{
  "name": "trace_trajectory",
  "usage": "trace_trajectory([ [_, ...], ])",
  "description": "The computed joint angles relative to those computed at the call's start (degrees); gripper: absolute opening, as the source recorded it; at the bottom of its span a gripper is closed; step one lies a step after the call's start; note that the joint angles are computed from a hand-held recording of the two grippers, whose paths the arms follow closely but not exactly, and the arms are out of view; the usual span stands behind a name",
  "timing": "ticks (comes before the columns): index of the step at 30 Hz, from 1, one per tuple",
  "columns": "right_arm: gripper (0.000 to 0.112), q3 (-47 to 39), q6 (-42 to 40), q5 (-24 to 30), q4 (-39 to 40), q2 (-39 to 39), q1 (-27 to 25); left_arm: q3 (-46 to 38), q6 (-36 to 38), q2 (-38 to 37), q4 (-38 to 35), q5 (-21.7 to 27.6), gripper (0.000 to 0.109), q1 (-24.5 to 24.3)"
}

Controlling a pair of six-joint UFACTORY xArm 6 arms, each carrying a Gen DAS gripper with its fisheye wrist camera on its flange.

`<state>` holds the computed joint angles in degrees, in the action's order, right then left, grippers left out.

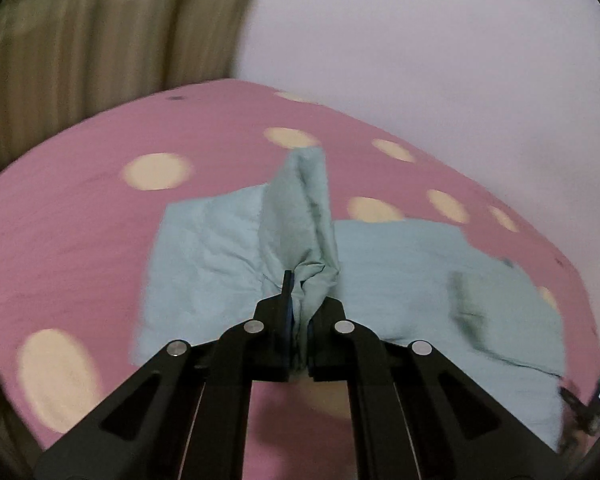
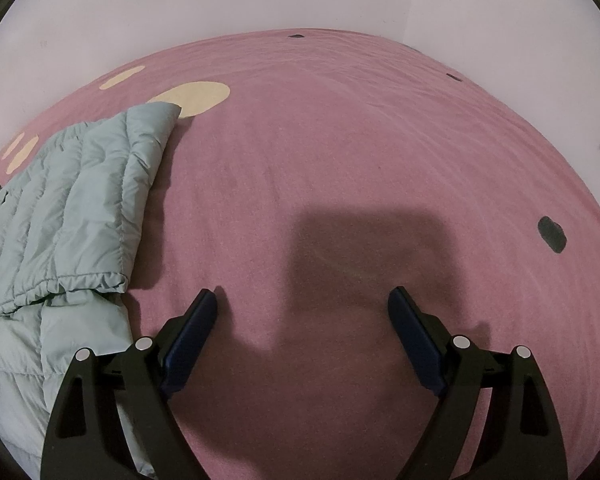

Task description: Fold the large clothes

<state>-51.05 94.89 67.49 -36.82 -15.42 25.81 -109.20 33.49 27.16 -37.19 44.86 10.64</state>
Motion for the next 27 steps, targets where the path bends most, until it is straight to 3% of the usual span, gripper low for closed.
trace_trajectory([
  [7, 0.087, 0.5, 0.7, -0.8, -0.1, -0.4, 0.0, 4.7, 1.0, -4.1, 0.8, 0.0, 0.005, -13.2],
  [15, 0.087, 0.5, 1.1, -0.9, -0.2, -0.4, 0.1, 4.7, -4.5, -3.3, 6.5, -0.3, 0.005, -25.3],
  [27, 0.087, 0.5, 1.2, -1.1, -0.2, -0.3, 0.1, 5.6, -8.5, 1.1, 14.6, -2.1, 0.005, -36.1],
])
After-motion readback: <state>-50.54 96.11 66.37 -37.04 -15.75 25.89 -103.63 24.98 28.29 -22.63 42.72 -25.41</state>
